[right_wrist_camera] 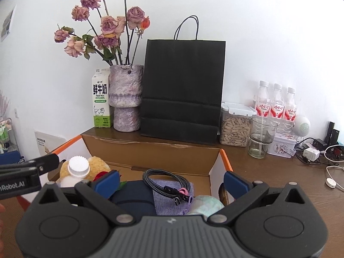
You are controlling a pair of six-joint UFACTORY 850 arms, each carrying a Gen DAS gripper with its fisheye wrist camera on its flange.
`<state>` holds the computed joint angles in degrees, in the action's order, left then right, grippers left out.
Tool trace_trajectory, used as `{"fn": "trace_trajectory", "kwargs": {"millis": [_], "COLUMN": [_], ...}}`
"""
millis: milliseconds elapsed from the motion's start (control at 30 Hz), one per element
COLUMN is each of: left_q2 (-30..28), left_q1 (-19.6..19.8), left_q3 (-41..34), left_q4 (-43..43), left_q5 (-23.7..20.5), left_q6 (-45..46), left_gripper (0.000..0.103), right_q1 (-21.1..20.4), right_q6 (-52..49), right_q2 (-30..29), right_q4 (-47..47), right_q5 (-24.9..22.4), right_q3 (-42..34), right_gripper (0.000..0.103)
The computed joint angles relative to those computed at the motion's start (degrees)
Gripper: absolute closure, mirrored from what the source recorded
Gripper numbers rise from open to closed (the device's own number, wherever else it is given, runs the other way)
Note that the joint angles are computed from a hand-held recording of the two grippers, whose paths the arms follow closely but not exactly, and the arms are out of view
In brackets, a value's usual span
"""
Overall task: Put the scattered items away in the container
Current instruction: 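Open both grippers to release the cable and caps into the box, then move both grippers back toward the remaining items on the table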
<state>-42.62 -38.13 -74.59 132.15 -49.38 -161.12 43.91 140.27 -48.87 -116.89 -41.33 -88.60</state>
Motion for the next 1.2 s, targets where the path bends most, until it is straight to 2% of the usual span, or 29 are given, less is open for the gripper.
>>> {"fn": "trace_trajectory", "kwargs": {"millis": [433, 800, 1200], "left_q2": [3.5, 4.7, 6.9], "left_q1": [-1.5, -2.7, -2.7], "left_q3": [8.3, 12.1, 16.9], "left_q4": [4.2, 4.6, 4.8], "left_q5": [-6.6, -6.7, -5.8], "left_q6": [-4.6, -4.2, -8.6], "left_gripper": [0.0, 0.0, 0.0], "right_q1": [1.9, 3.7, 5.6], "right_q6": [9.9, 16.4, 15.0], "right_q2": [4.8, 6.7, 7.4], "right_q4": [-7.5, -8.9, -7.0], "right_q5": [-2.9, -7.9, -7.8], "right_q3": [10.7, 17.9, 21.3], "right_gripper": [0.0, 0.0, 0.0]}}
